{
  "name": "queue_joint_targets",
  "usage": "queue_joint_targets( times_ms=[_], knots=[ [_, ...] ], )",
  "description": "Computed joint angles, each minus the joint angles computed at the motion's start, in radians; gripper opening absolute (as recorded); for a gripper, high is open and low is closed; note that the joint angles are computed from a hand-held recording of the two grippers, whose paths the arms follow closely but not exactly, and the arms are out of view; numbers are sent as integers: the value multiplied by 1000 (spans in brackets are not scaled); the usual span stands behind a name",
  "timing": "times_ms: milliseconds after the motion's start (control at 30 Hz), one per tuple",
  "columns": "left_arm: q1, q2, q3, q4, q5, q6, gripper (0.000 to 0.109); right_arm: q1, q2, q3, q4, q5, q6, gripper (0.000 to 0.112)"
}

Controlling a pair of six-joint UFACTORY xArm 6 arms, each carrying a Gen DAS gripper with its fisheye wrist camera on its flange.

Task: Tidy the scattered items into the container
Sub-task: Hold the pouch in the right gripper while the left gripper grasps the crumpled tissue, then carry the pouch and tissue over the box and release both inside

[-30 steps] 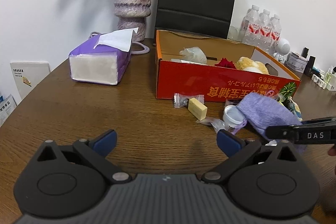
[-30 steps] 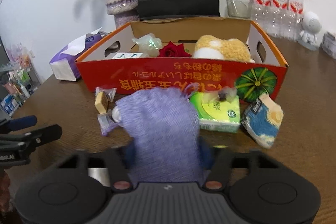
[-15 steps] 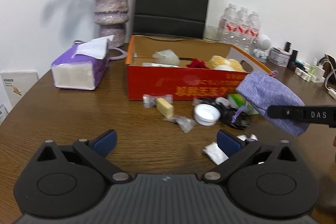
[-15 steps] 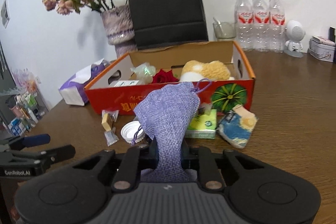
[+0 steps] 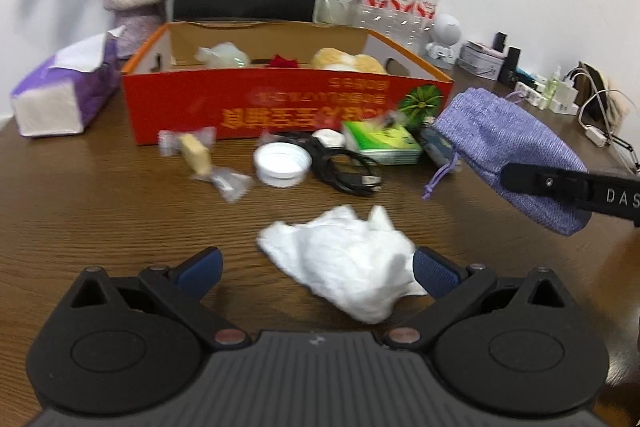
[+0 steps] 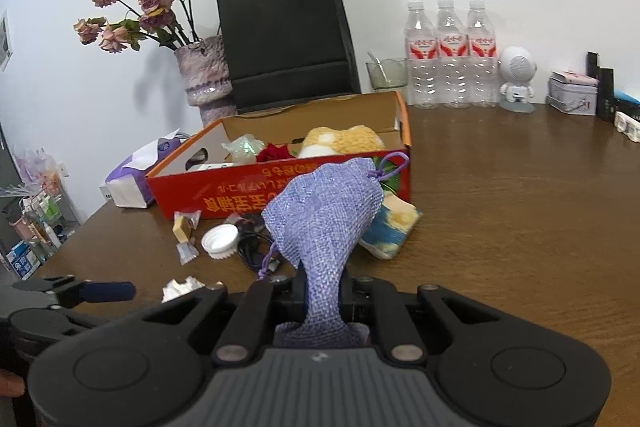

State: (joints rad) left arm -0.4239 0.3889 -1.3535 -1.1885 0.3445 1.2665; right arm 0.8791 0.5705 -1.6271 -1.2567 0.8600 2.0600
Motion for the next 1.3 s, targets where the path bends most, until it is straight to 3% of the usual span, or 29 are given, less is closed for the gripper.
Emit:
queue_joint_targets(
  times_ms=[333, 433, 633, 700, 800, 833, 1300],
  knots=[
    [-99, 39, 4, 39, -183, 53, 103, 14, -42, 75, -31, -22, 57, 10],
    [-95, 48, -2, 50, -173, 44, 103, 11, -46, 87, -30, -34, 68, 10],
    [-84, 54, -19, 11, -159, 53, 86, 9, -45, 94, -33, -51, 79, 10],
    [-84, 53, -20, -14, -167, 75, 76, 7, -42, 92, -32, -56, 78, 10],
    [-73, 45, -23, -62, -142, 112, 40, 6, -36, 87, -27, -61, 75, 10],
    [-65, 41, -23, -62, -121, 103, 37, 6, -35, 86, -26, -62, 74, 10],
    [-1, -9, -36, -243, -17, 229, 30, -6, 2, 20, -13, -70, 18, 10]
  ],
)
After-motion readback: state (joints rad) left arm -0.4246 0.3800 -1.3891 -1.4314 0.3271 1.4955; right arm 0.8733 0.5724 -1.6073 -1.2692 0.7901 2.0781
